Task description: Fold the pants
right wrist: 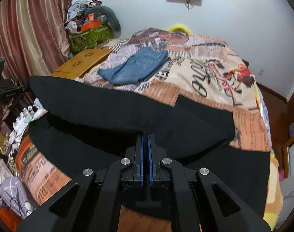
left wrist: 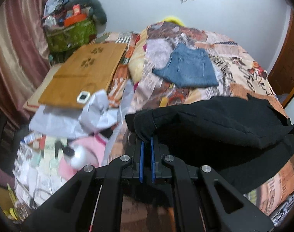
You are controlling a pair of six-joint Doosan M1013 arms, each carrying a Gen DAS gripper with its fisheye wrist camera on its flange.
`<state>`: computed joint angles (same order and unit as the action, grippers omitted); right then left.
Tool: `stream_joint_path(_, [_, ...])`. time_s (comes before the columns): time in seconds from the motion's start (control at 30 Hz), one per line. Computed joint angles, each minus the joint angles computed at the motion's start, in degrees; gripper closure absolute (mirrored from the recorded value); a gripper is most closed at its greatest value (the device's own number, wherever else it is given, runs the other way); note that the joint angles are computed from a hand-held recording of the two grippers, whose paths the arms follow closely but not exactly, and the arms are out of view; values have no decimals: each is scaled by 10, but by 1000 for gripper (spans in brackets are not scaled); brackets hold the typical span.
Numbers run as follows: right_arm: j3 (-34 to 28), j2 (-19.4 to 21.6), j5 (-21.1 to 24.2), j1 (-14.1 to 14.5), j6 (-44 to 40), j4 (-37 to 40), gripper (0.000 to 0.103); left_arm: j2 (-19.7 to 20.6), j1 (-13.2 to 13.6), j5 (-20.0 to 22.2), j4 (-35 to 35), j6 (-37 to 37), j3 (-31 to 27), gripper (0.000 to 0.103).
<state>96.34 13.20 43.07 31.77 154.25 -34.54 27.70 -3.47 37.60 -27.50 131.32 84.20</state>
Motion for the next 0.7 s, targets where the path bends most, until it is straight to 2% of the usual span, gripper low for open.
stream_joint_path(0.17, [5,0,7,11,6,8,100,7,7,23,31,-48,7,97])
stream_joint_path(0.37, [5,1,22,17,-1,34,97,6,6,16,94,-106,15,97])
stream_joint_path(0.53, [2,-9,32,21,-2,35,97,-5,11,-4,97,-121,13,96])
stream_joint_path(0.63, [1,-19,33,21,22,11,97,-8,10,-7,88,-119,4,89])
stream_joint_path(0.7, [2,-26,30,18,39,-1,97,-9,7,-7,74,-110,-2,77])
